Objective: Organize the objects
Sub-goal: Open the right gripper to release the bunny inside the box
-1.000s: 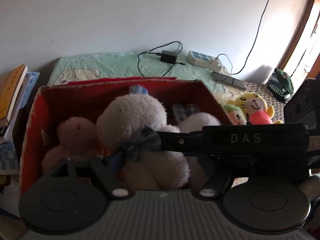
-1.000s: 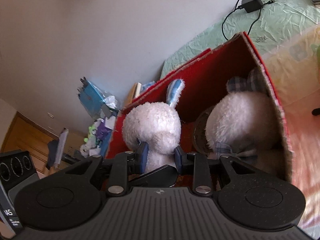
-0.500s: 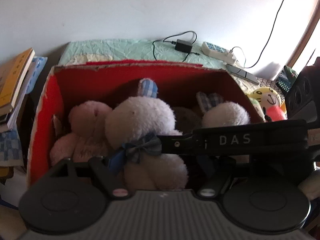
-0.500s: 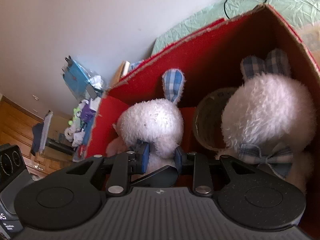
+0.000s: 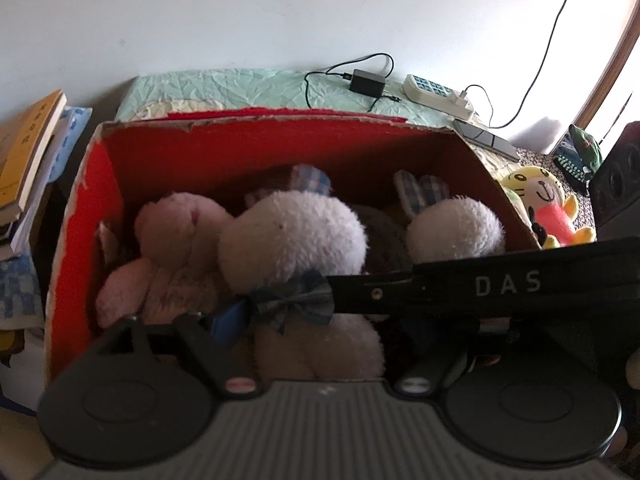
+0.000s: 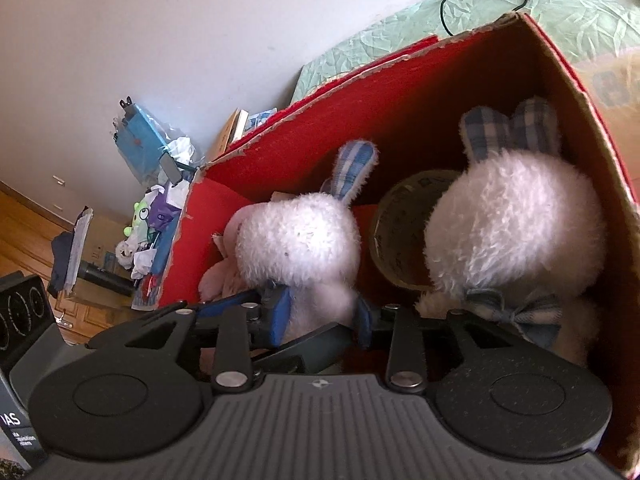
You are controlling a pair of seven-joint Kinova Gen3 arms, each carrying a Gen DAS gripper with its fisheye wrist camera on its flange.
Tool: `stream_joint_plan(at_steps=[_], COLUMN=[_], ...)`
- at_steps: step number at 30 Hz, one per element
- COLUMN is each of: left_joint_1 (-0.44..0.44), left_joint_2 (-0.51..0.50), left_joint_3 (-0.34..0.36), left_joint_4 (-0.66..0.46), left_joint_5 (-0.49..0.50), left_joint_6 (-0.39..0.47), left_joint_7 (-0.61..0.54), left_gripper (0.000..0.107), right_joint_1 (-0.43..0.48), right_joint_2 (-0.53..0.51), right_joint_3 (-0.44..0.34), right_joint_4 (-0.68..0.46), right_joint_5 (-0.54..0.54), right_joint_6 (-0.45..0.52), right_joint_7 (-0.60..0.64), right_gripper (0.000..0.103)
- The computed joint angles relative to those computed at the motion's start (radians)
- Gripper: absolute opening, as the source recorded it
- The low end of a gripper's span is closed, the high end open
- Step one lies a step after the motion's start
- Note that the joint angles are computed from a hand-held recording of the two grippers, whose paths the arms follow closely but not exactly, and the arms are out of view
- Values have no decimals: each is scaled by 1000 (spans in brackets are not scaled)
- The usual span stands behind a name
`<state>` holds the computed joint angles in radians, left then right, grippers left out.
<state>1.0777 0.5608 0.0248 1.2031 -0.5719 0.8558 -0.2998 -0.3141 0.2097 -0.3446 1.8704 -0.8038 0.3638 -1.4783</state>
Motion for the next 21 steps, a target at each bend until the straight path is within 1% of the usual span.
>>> stream_joint_plan(at_steps=[5, 11, 13, 16, 21], left_joint_1=[20, 48, 60, 74, 102], left_joint_2=[17, 27, 35, 54, 86], left_joint_3=[-1, -8, -10, -11, -18], left_joint_4=[-40, -73, -94, -138, -215], left_joint_5=[-12, -31, -40, -47, -53], left_joint_6=[50, 89, 113, 163, 235], left_joint_7=[-11, -4, -1, -11, -22], left_gripper=[85, 88, 90, 93, 92], right_joint_1=[-51, -38, -41, -73, -101], right_joint_2=[-21, -49, -62, -80, -112], right_joint_3=[45, 32, 32, 50, 62], right_joint_4=[1, 31, 42, 52, 78], right_joint_5=[88, 75, 74, 126, 192], right_joint_6=[7, -11, -23, -42, -84], right_joint_7=[-102, -106, -102, -143, -196], right_gripper=[43, 48, 48, 48, 48])
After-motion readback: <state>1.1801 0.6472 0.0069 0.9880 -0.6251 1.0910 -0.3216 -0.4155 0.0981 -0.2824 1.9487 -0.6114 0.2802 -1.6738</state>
